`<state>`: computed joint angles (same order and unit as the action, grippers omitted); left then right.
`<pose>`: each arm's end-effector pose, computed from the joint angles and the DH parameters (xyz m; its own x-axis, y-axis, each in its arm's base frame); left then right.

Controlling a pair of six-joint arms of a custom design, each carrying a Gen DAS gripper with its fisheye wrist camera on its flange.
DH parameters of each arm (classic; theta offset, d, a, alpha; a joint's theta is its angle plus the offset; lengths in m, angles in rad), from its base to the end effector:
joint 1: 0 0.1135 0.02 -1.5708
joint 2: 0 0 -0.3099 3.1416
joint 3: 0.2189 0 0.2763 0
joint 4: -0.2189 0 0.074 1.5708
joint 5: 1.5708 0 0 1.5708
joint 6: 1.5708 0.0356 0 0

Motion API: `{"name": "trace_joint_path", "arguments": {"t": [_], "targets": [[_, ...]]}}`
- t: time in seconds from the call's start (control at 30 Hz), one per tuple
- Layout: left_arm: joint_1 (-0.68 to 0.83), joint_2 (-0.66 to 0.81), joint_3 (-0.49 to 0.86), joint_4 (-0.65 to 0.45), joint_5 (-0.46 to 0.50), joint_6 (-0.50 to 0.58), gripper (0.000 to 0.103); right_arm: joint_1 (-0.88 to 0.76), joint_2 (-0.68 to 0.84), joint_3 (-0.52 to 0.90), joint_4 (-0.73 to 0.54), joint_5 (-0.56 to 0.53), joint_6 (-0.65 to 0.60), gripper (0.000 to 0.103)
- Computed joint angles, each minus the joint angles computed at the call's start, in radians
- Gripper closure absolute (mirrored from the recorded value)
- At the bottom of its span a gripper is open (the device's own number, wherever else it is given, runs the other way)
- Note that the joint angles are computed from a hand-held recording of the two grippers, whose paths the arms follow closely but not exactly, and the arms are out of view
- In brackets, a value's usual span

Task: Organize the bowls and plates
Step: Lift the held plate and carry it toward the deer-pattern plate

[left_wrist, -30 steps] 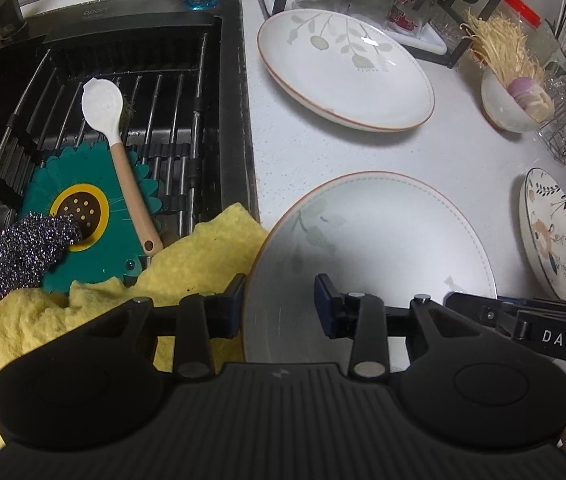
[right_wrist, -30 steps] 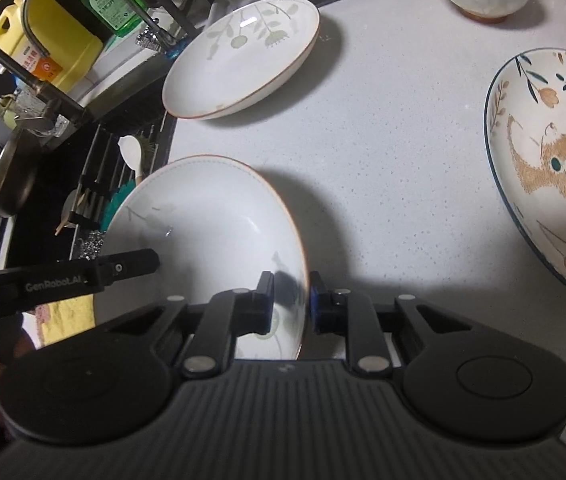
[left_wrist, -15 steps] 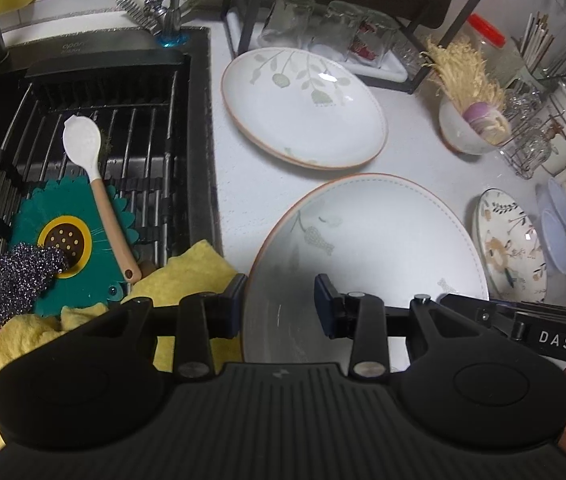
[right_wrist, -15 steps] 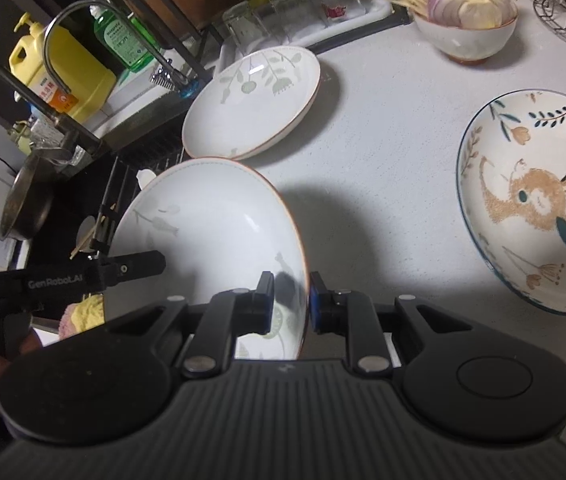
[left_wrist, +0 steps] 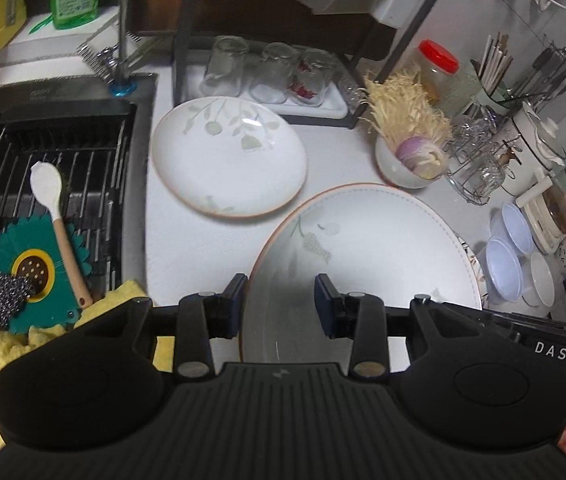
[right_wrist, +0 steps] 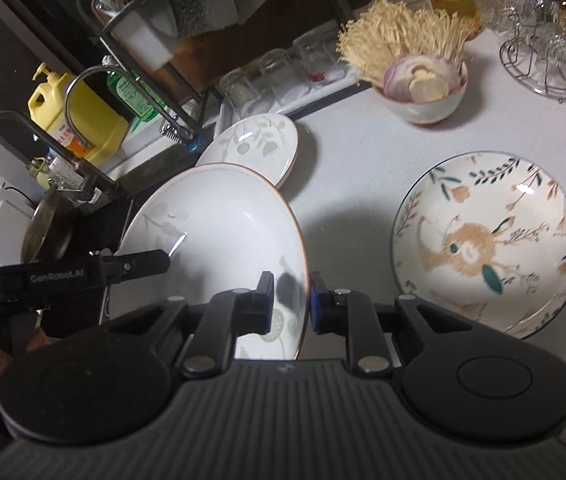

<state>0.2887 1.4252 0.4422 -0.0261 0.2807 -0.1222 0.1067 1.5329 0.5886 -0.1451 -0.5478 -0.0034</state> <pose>0.2254 0.0566 0.1374 -0.7892 -0.3566 -0.5001 -0.2300 0.9266 -0.2976 0.2599 0.0465 0.1473 -0.8802 -0.0972 -0.4646 -0.3337 0.8228 0.4600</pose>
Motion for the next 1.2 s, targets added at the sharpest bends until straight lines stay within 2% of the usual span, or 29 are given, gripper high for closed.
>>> {"name": "trace_joint_path", "arguments": {"t": [0.2,0.63,1.03,1.2], "targets": [[-0.142,0.030,0.045,0.012,-0.059,-0.112,0.061,-0.100,0.025,0.054,-0.067,-0.024,-0.095,0.082],[-0.377,0.156,0.141,0.073,-0.182,-0.278,0.061,-0.284,0.124,0.164,-0.148,-0.084,-0.255,0.082],[-0.521,0.369,0.250,0.124,-0.244,-0.325,0.061,-0.428,0.282,0.255,-0.213,-0.111,-0.407,0.082],[-0.544,0.506,0.321,0.136,-0.241,-0.352,0.060,-0.433,0.346,0.269,-0.148,-0.083,-0.415,0.082]]}}
